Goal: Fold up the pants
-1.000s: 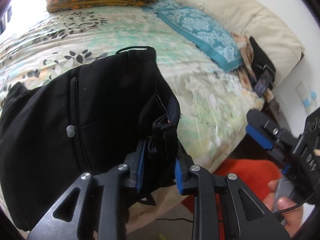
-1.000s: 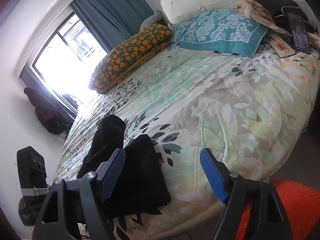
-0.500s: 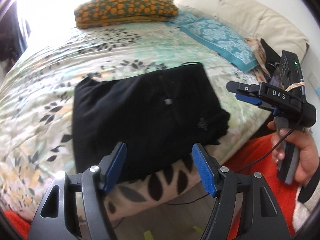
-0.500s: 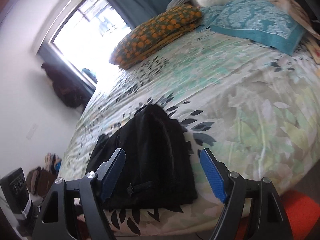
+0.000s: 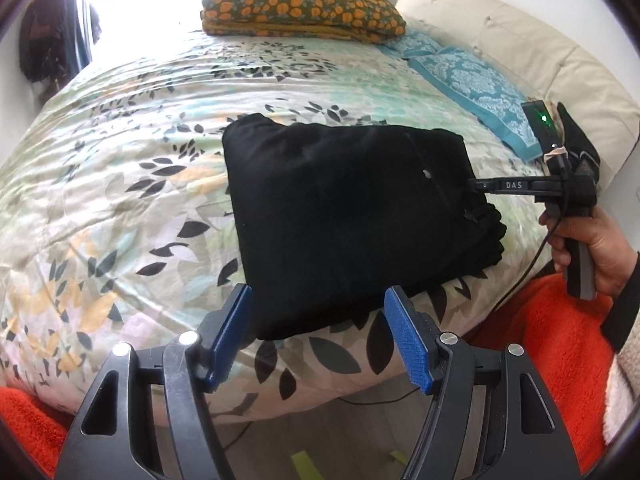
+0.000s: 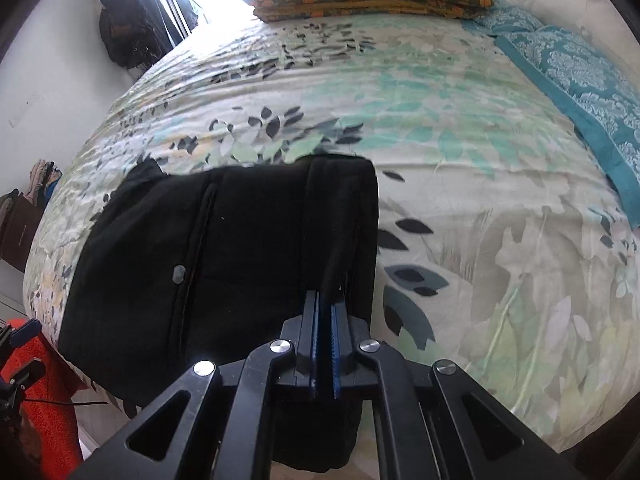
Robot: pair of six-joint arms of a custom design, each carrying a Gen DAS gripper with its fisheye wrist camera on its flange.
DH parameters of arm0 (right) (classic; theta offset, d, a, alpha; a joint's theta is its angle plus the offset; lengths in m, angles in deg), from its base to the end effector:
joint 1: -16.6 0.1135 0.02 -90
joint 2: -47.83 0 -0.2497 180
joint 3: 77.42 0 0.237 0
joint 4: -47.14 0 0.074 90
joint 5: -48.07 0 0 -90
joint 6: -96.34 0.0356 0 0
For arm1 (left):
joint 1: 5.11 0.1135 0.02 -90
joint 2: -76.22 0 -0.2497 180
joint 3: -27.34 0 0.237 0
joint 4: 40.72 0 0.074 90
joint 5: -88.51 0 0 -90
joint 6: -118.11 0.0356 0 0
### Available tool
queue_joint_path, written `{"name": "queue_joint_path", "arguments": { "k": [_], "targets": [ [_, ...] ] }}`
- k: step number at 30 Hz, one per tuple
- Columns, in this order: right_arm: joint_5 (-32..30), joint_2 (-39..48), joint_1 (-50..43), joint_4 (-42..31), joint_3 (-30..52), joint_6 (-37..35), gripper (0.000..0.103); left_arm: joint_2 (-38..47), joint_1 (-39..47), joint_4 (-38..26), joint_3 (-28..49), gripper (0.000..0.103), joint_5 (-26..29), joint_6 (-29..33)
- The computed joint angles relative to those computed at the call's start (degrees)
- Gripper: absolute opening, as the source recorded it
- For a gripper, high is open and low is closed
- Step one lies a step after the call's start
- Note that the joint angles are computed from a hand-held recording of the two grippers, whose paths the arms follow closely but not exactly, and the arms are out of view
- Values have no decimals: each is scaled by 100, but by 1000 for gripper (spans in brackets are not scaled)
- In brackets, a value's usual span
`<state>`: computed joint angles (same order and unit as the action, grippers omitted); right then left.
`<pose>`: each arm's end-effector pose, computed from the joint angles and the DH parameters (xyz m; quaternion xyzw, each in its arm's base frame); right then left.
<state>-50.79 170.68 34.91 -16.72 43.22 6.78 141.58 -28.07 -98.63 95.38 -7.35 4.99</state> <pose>0.4127 0.1424 0.2143 -0.1673 0.9610 0.1082 0.1916 0.1994 -0.0805 0.2617 -0.0166 0.9530 -0.0719 0.2937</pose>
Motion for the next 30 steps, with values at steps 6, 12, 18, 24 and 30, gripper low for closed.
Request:
{"name": "queue_joint_path", "arguments": {
  "k": [6, 12, 18, 24, 30],
  "targets": [
    [-290, -672, -236, 366, -672, 663, 40, 257, 104, 300, 278, 71, -188, 304],
    [-979, -978, 45, 420, -258, 703, 40, 1213, 168, 1051, 633, 71, -233, 612],
    [-847, -324, 304, -83, -595, 431, 29, 2050, -272, 999, 526, 71, -444, 1091],
    [-1096, -608, 121, 26, -472, 551, 25, 1839, 837, 559, 1284, 75, 597, 942],
    [-1236, 1044, 185, -959, 2721, 670, 25, 3984, 1961, 41, 3643, 76, 1471, 745]
  ]
}}
